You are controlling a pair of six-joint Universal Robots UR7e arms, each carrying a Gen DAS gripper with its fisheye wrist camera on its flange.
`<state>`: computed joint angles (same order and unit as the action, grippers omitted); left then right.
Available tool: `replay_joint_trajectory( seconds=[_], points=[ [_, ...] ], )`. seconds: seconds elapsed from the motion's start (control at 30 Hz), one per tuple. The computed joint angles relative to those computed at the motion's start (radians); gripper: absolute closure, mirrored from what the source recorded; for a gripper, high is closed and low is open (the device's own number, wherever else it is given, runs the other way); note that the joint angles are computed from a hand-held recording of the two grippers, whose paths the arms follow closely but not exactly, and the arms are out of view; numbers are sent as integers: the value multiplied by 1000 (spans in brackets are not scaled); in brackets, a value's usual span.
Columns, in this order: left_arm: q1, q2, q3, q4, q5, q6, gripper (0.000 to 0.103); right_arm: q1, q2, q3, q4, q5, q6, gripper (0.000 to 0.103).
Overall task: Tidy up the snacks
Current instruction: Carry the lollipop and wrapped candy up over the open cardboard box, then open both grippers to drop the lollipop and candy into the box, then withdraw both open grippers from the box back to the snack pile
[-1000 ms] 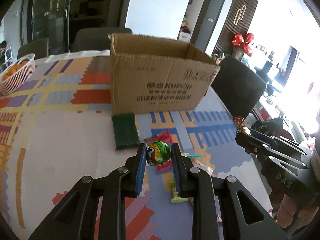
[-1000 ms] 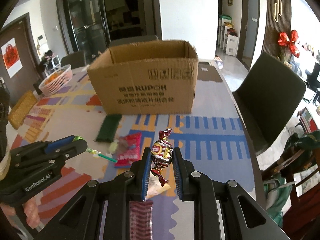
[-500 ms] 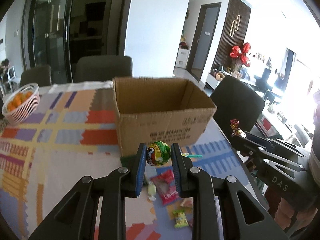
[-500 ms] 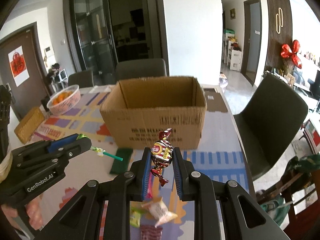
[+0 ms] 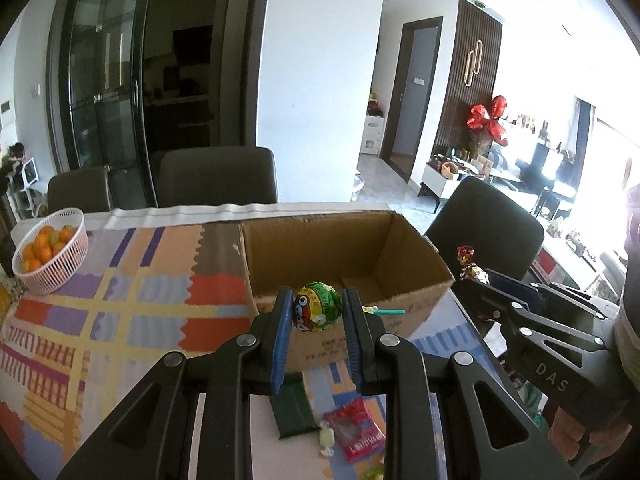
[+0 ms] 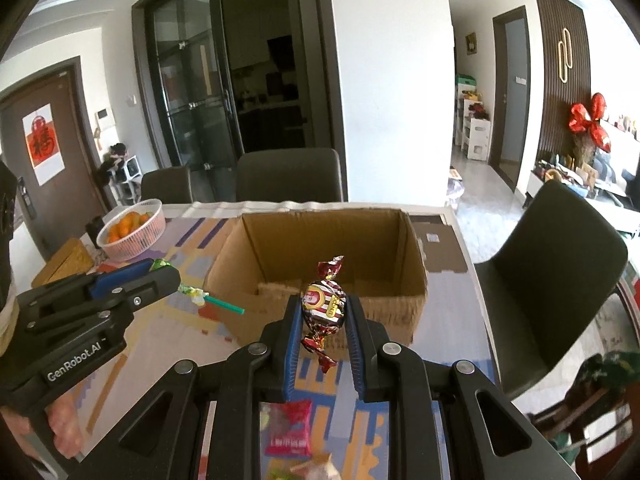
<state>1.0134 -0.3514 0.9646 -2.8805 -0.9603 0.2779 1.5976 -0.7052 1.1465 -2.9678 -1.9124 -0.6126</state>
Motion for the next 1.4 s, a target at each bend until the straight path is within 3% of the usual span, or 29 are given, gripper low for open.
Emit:
replay_joint_trajectory(
  seconds=[0.37, 0.67, 0.7, 0.77, 0.8, 0.87, 1.17, 1.4],
  points=[
    [30, 162, -315, 155, 10, 44, 78, -4, 127, -233, 124, 1, -38, 81],
    [49, 359, -701, 397, 25, 31, 77, -23, 221, -412, 231, -11, -51, 80],
    [49, 374, -731, 416, 30, 30, 76, -25, 227, -424, 239, -10, -50, 80],
    [49, 387, -755, 431, 46, 26, 60, -28, 242, -445, 237, -13, -52, 78],
    [48, 371, -719, 403, 51, 28, 58, -27, 248, -452, 231, -22, -53, 67],
    [43, 332, -629, 339, 68, 41, 54, -29, 252, -455, 229, -34, -45, 59],
    [7, 134, -203, 70, 99, 82, 50, -35, 128, -231, 133, -4, -54, 59],
    [-16, 38, -16, 0, 93, 51, 50, -33, 34, -51, 27, 6, -85, 55]
  ],
)
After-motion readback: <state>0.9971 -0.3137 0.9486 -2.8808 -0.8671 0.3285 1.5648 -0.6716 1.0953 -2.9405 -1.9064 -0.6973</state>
